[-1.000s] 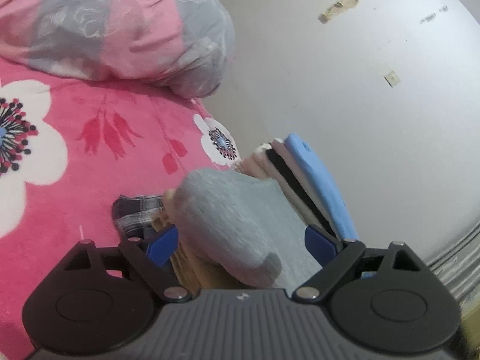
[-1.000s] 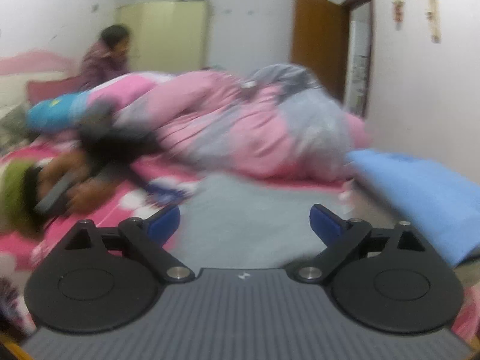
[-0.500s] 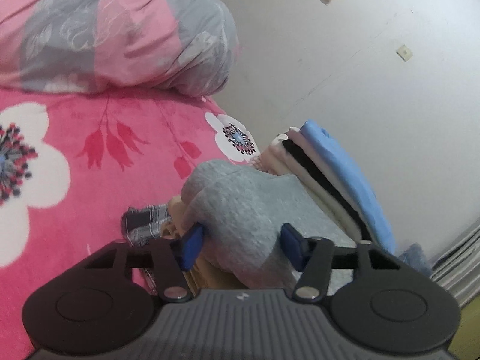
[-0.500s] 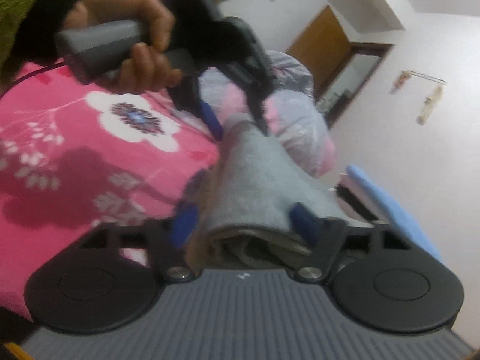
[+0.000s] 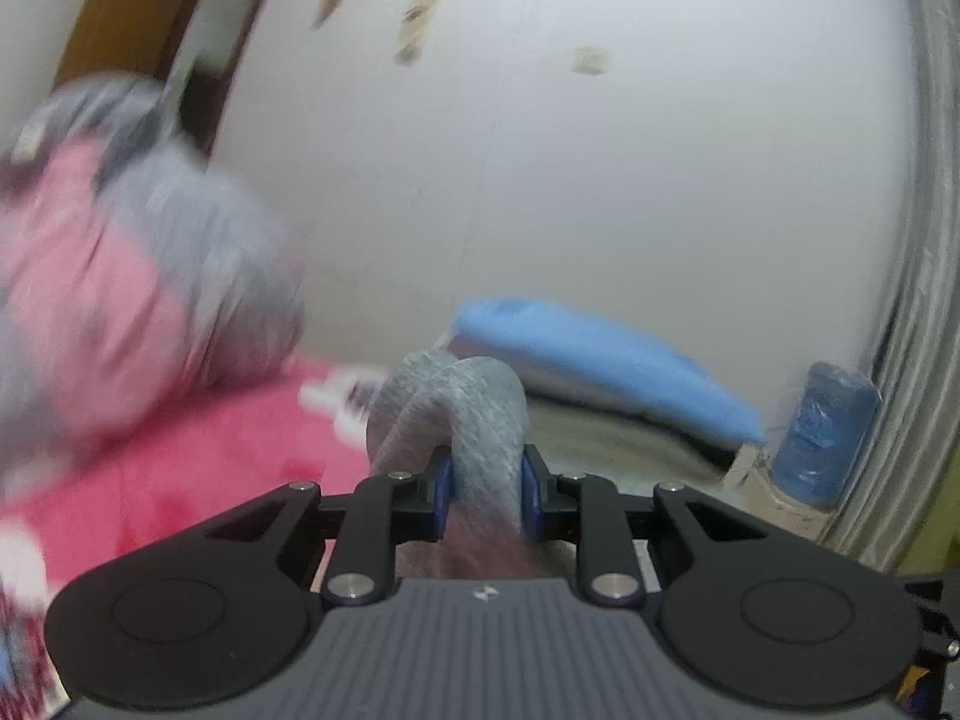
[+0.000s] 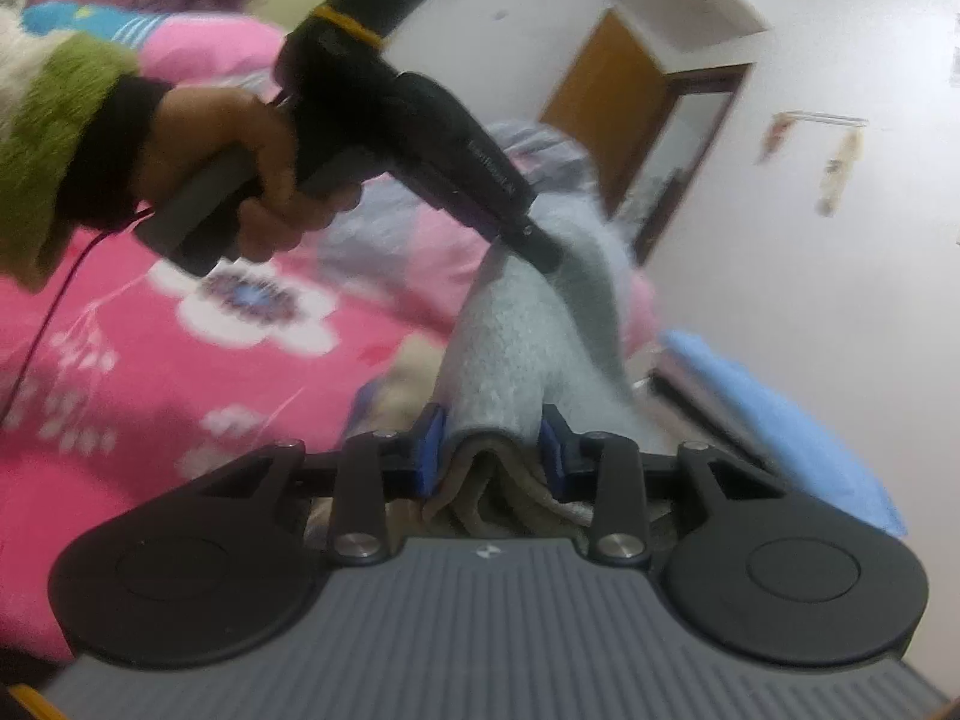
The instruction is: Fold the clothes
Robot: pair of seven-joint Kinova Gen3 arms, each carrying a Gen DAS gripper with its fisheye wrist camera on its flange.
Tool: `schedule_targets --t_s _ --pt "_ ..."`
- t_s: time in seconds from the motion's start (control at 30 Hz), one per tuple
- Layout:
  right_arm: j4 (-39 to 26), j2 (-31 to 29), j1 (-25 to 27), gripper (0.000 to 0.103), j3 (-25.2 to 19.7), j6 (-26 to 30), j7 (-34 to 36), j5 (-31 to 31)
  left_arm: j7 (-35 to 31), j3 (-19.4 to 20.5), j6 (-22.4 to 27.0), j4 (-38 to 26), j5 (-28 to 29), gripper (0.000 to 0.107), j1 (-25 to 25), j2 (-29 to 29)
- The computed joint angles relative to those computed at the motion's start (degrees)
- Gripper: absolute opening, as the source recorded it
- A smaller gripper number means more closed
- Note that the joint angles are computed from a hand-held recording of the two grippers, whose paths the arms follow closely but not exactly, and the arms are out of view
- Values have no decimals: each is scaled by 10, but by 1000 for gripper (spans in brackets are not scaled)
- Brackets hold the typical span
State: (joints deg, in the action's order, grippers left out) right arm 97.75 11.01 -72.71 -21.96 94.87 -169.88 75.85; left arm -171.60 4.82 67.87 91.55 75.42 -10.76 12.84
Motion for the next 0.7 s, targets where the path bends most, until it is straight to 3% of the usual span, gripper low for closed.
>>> schedule_targets --t_s 0.07,0.17,0.27,0.47,0.57,0.63,0.7 --pt "8 1 9 30 -2 -32 21 -14 24 -11 1 10 -18 25 -11 22" --pt "6 4 7 30 -2 -50 42 -12 65 -13 26 15 -18 35 -40 42" --pt "-2 -6 1 41 -1 -60 50 -14 82 -15 24 20 -3 44 -59 30" --pt "32 -85 18 43 -35 -71 -78 29 34 -20 25 48 64 46 -63 -15" --pt "44 -114 55 43 -39 -56 -148 50 -19 -15 24 61 42 46 -33 -41" --pt "72 -137 89 43 -32 -87 -195 46 -37 -4 -14 71 9 49 -5 -57" --pt "98 -147 125 42 -30 -110 -242 36 -26 -26 -60 80 -21 48 49 -63"
